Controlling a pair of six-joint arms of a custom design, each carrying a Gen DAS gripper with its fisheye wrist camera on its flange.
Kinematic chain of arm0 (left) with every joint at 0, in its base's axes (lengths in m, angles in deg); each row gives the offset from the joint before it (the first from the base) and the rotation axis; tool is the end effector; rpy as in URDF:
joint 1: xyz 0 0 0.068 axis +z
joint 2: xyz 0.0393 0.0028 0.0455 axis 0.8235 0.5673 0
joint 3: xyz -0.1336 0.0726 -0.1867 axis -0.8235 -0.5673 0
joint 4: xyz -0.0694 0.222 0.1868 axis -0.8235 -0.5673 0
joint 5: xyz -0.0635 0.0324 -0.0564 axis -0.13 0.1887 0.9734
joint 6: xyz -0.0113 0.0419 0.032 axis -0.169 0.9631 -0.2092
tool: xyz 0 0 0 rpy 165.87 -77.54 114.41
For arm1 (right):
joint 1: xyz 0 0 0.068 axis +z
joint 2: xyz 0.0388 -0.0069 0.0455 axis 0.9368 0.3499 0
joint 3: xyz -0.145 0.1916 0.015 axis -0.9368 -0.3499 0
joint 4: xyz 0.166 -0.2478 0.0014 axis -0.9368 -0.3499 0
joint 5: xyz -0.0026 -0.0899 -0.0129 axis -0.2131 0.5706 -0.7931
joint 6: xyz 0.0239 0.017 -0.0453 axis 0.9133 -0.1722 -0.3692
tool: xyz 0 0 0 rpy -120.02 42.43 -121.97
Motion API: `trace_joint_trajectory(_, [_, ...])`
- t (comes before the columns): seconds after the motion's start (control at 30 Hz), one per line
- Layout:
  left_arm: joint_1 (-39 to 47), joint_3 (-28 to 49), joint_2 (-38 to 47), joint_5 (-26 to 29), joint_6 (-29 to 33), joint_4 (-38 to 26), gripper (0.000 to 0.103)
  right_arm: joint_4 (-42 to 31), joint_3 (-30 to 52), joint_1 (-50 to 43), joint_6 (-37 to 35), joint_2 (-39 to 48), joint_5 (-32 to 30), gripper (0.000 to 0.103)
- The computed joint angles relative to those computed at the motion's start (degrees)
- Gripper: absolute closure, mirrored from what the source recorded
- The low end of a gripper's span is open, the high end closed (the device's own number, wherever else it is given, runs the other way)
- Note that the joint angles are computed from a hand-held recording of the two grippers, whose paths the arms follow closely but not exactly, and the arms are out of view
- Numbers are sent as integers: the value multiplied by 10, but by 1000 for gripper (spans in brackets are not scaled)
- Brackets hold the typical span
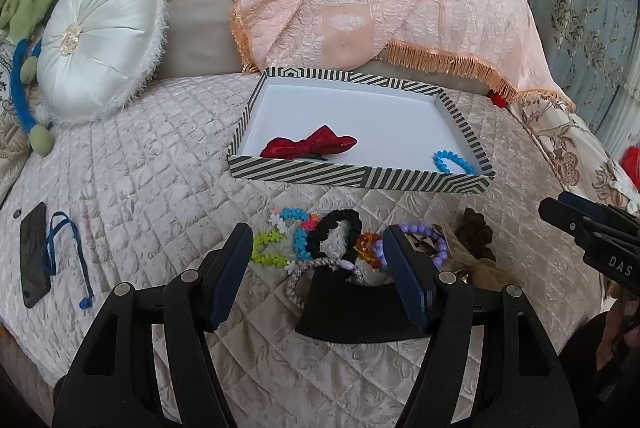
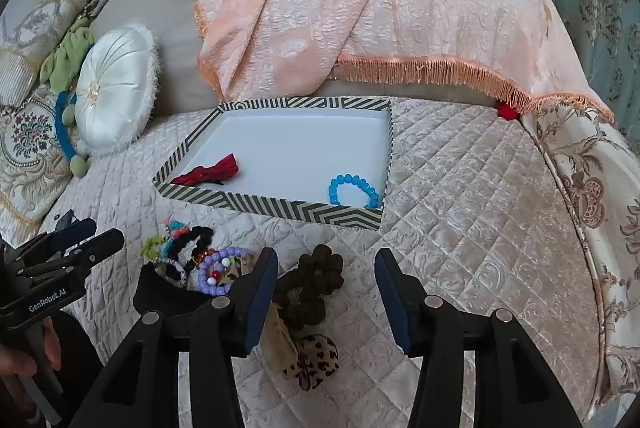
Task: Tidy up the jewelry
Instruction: 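Withdraw both open tools from the tray back over the jewelry pile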
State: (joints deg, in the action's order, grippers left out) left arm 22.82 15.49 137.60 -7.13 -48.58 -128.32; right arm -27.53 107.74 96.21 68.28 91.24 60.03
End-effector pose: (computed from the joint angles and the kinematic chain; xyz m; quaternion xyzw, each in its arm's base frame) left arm 0.2855 -0.1609 0.3440 -0.1846 0.9086 0.0264 0.3738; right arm 0.3506 0.1712 0.3452 -0.2455 0.9008 0.0027 0.3582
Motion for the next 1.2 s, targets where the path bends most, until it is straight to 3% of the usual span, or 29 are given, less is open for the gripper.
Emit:
trace_joint_trajectory(0.43, [-23, -4, -12, -39, -20, -26, 35, 3, -27, 6, 0, -27, 8, 50])
trace_joint_trajectory(0.7, [-24, -13, -17, -31, -24, -25, 35, 5, -46, 6, 0, -41, 12, 47])
trace_joint_trajectory(0.97, [25, -114, -104, 109, -32, 39, 35, 3, -70, -14, -18, -53, 1, 47])
trace_joint_trajectory(1.2, [27, -179, -150, 168, -14, 70, 35, -2, -106, -38, -48, -73, -38, 47])
